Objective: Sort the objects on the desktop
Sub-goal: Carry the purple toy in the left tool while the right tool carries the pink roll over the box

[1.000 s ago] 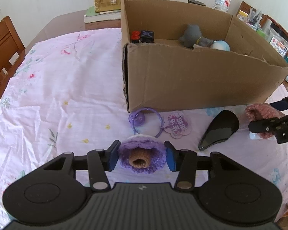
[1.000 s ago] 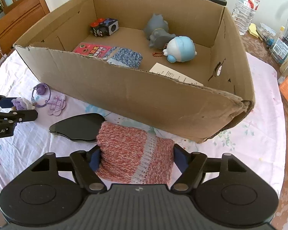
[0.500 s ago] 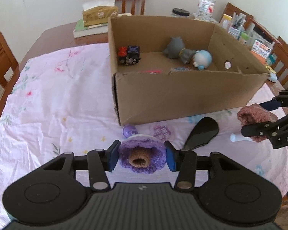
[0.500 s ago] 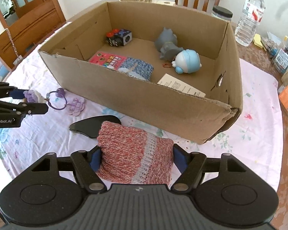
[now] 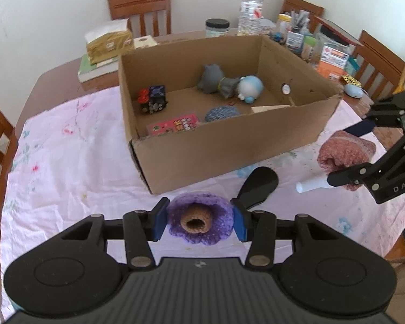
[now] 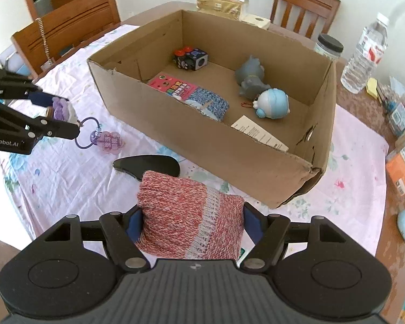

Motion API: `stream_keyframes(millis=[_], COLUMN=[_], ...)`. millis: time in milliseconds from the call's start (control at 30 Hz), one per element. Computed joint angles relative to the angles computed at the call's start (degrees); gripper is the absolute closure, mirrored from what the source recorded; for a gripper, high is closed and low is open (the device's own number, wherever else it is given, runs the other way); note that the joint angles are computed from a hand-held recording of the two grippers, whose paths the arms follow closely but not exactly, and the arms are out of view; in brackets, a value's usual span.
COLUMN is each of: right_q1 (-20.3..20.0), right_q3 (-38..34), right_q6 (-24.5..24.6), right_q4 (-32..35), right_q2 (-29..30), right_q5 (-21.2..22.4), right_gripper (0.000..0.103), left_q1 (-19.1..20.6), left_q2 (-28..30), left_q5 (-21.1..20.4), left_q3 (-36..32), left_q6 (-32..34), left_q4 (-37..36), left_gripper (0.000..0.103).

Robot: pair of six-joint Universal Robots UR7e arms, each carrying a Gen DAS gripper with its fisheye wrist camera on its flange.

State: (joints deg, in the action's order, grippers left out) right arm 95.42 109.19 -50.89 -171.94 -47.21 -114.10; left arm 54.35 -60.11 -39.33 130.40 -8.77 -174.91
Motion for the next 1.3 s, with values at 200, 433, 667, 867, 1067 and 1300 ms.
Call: stream_keyframes(millis=[200,433,667,867,1067,1300], right_q1=[0.46,0.96,1.61,2.40,2.93,3.42], right_q3=[0.71,1.31,1.12,0.67,-0.21,-1.59], right_q6=[-2.15,-5.11,-7.39,-9.39,-11.57,-13.03], right_q4=[1.18,2.23,2.73,2.70,1.11,-0.56], right_q2=[-1.54,-3.25,-4.60,-5.48,-5.57,-5.25], right_q5=[1.18,2.56,3.74,4.75,6.03,7.57], right_gripper=[0.026,0.026,0.026,0.026,0.026,0.026], left_q1=[-1.53,-2.88,-4.07,-5.22,-5.92,-5.73], left_q2=[-0.96,-1.83,-2.50,-2.51,-2.13,-1.24], left_q5=[-0.80,-2.05,-2.48,-1.57,0.01,0.96], left_q3=[-0.29,-1.04,-1.52,-2.59,-3.75,-5.56], left_q6=[1.38,3.02,4.47,8.71,13.67,17.65], left_q4=[1.28,2.92,2.19,0.53,-2.27,-6.18], left_gripper=[0.056,0.057,0.057,0.057,0.057,0.057])
